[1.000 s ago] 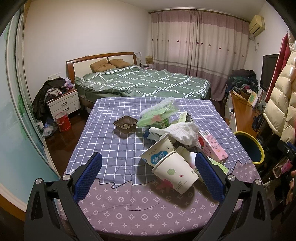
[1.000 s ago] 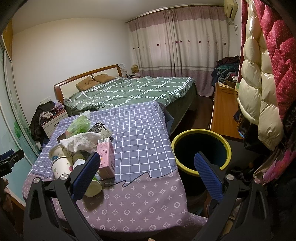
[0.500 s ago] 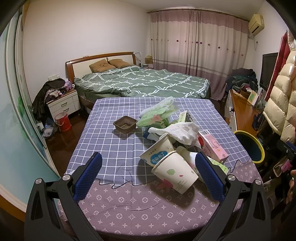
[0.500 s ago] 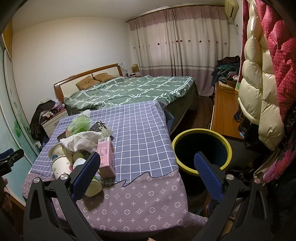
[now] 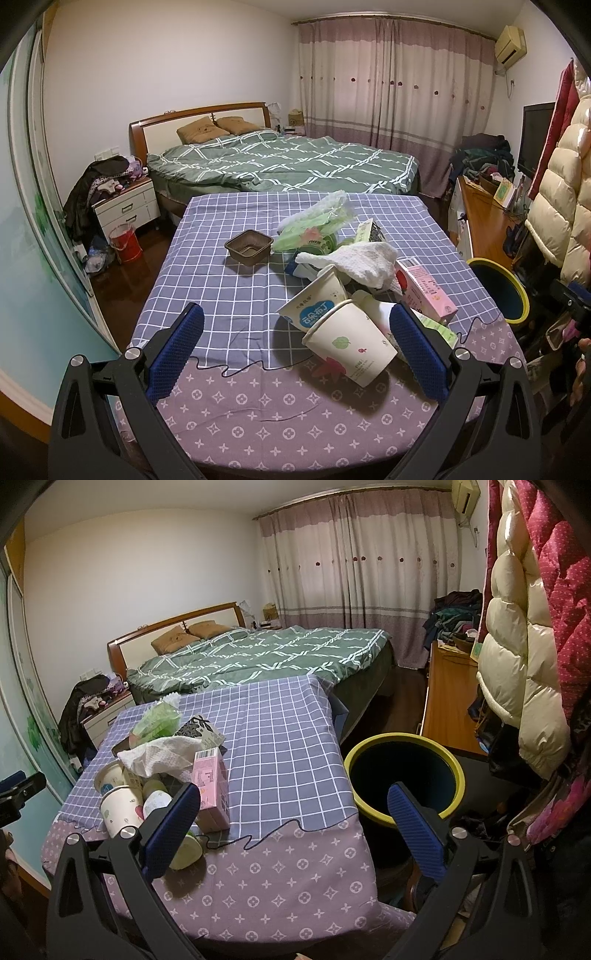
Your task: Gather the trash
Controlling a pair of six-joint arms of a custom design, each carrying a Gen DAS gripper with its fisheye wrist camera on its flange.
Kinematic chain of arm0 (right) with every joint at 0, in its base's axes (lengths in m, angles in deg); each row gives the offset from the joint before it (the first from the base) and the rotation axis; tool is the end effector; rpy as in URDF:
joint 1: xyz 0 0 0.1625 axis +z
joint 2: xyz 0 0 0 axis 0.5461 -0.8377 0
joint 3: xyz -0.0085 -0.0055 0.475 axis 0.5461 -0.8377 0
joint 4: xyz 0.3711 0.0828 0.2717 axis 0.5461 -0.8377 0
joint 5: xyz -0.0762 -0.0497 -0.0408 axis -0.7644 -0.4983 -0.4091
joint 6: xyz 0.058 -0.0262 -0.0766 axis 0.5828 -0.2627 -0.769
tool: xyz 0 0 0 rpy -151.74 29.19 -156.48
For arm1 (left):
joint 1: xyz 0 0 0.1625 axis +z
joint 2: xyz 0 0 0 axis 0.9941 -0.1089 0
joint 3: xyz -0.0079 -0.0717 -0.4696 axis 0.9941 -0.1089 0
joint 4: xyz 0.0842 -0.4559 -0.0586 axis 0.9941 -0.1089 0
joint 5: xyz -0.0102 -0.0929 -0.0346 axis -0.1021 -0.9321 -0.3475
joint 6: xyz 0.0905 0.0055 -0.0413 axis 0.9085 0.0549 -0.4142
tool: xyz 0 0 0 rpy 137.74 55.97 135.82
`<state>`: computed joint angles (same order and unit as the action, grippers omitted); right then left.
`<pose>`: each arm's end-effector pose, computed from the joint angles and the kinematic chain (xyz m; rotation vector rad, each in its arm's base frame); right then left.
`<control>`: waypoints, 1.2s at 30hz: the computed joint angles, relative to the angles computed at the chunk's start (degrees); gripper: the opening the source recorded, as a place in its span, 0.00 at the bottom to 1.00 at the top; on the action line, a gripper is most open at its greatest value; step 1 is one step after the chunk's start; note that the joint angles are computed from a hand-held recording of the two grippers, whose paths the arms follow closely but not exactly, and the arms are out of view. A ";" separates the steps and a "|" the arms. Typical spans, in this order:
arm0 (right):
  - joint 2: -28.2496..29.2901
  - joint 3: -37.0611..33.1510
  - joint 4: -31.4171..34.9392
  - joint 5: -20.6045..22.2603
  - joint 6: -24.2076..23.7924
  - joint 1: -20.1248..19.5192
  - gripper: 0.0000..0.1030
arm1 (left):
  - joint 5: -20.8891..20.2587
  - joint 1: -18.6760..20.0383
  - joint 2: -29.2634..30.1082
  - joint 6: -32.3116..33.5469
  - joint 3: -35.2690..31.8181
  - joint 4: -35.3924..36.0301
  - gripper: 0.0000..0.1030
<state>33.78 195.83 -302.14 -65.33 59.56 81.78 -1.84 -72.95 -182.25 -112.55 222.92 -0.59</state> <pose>0.2509 -0.3523 0.1233 0.6317 -2.3293 1.1009 -0.1712 -0.2578 0.1853 0.1243 1.9892 -1.2186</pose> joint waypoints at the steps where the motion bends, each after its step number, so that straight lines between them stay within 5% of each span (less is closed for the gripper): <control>1: 0.08 -0.08 0.33 0.14 0.09 -0.03 0.94 | 0.12 0.23 0.14 0.14 -0.04 -0.16 0.97; 14: 5.04 -6.77 9.54 6.38 -1.36 -0.11 0.94 | 0.72 2.32 -4.06 -4.33 0.18 8.19 0.97; 20: 9.00 -15.11 18.43 11.70 -3.06 1.71 0.82 | 2.01 5.16 -5.14 -3.39 0.18 8.96 0.97; 28: 15.68 -29.21 31.87 15.01 -0.76 3.65 0.76 | 4.65 10.44 -6.01 3.95 1.00 2.40 0.97; 36: 21.07 -37.32 37.56 11.43 -0.50 4.31 0.71 | 6.55 14.03 -5.94 10.35 1.68 -3.94 0.97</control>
